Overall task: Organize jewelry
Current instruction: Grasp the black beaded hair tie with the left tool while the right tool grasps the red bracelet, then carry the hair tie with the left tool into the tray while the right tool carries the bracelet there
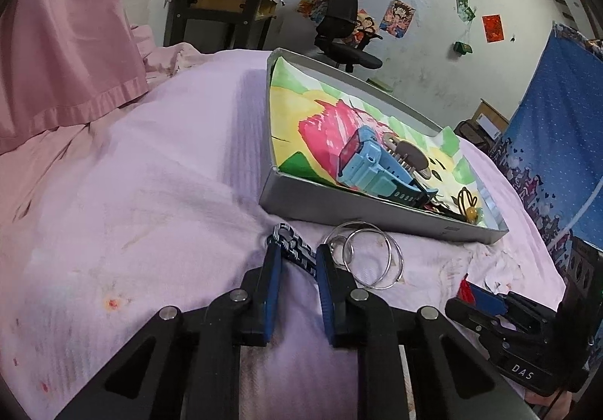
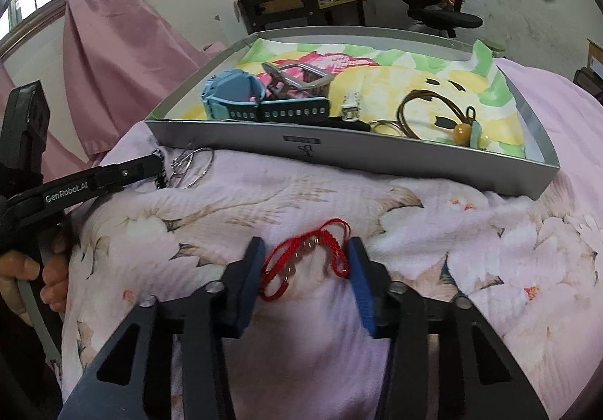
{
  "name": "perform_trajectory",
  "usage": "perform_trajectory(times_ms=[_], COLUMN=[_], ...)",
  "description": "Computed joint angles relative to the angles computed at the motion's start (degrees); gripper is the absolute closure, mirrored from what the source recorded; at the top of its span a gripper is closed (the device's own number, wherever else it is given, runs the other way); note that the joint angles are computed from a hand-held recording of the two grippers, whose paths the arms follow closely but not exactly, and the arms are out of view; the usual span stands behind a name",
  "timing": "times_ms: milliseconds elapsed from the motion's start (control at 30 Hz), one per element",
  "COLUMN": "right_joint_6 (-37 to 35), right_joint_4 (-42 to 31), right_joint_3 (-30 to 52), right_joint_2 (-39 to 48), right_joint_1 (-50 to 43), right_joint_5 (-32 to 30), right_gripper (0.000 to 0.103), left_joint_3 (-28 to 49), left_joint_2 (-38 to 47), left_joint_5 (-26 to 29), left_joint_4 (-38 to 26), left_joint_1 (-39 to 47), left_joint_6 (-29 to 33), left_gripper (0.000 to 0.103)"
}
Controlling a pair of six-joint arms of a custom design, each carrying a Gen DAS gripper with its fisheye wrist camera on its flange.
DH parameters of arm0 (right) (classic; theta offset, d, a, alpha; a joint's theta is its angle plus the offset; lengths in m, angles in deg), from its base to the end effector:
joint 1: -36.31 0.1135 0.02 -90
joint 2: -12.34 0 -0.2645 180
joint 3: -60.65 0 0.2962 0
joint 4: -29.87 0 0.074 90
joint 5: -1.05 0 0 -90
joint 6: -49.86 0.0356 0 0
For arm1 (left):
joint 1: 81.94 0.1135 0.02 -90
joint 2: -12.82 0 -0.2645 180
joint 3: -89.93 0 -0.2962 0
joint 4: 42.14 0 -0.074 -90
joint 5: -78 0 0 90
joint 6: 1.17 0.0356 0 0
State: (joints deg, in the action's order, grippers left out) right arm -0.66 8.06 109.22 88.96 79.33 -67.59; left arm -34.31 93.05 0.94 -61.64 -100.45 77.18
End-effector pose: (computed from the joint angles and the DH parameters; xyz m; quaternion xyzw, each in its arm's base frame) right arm 0.2203 0.1879 0.1496 0.0351 0.9245 0.0915 0.3683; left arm 0.3037 -0.1101 0.1760 0.0987 0.9103 -0.2012 0.3481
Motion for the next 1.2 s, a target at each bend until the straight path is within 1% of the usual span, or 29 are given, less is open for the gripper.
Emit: perform_trajectory(times_ms=[100, 333, 467, 533, 600, 633, 733, 900, 1200], right_joint_6=[-0.1, 0.0, -0.1, -0.3, -0.7, -0.8, -1.1, -1.1, -1.9], right_joint_4=[-0.1, -0.2, -0.3, 0.2, 0.4, 0.5, 1.0, 1.6, 2.5], right_joint_3=[0.0, -0.1, 0.0, 0.0, 0.1, 0.0, -0.2, -0.8, -1.4], right_joint_2=[-0.1, -0.3, -0.2, -0.1, 0.0, 0.0, -0.4, -1.1, -2.3], right_joint_1=[0.5, 0.6, 0.7, 0.7, 1.1, 1.3, 1.8, 2.0, 3.2], right_joint_5=[0.3, 0.2, 0.5, 0.4, 0.7, 1.0, 1.5, 2.1, 4.2], right_gripper=[0.077, 0.078, 0.078, 0.082, 0.087, 0.087, 0.094, 0.094, 0.095], left_joint_3=[0.8, 4.0, 4.9, 4.7, 4.2, 3.7, 2.6, 0.8, -3.4], left_joint_2=[0.7, 3.9, 4.9, 4.8, 4.1, 3.6, 2.4, -0.5, -7.6], left_joint_5=[2.1, 2.7, 3.5, 3.5, 3.4, 4.1, 4.9, 7.0, 4.5], left_joint_4=[-1.0, -4.2, -4.9, -4.8, -4.4, -4.0, -3.2, -2.6, -1.3], left_joint_1=[0.3, 0.0, 0.1, 0.1, 0.0, 0.1, 0.3, 0.6, -0.3], left_joint_6=[0.7, 1.2, 1.1, 1.3, 1.2, 1.1, 0.8, 0.5, 0.3], left_gripper=[0.085, 0.084, 0.084, 0.084, 0.088, 0.095, 0.095, 0.099, 0.099])
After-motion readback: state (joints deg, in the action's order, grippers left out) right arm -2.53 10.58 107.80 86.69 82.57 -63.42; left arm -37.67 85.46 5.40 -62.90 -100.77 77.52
